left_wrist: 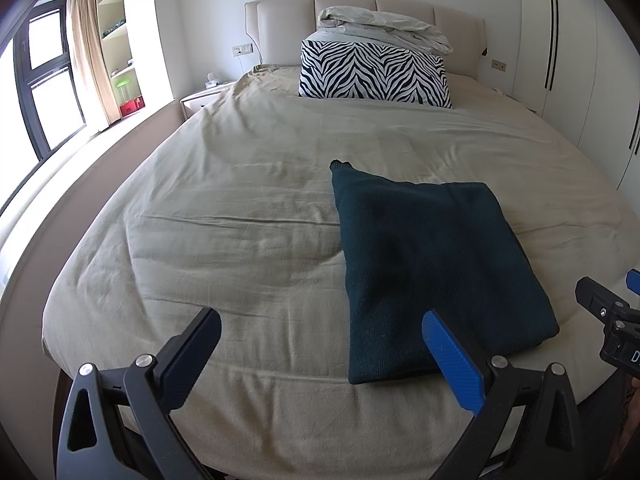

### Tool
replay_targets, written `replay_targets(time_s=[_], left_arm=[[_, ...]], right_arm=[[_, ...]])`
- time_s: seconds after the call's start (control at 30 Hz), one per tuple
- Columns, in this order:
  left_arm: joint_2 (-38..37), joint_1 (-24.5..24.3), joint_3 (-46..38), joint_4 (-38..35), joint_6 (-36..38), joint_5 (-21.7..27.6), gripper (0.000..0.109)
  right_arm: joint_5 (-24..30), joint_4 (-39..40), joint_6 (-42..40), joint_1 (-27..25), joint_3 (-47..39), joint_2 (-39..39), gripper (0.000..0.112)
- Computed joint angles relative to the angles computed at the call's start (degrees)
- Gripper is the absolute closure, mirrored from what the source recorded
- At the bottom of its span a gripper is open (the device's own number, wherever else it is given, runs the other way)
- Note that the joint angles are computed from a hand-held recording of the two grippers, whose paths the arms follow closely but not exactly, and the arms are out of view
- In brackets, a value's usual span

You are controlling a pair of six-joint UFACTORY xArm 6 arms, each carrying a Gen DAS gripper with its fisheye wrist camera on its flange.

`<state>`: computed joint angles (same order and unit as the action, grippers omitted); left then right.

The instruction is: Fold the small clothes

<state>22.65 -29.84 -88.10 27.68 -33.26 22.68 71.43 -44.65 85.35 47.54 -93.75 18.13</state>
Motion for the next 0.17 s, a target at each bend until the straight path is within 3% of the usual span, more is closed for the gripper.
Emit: replay_targets(time_s=[0.17], left_arm=[[-0.04, 0.09, 0.46, 0.71, -0.59, -0.47, 0.006]], right_arm=[[0.11, 0.14, -0.03, 0.04, -0.17, 0.08, 0.009]])
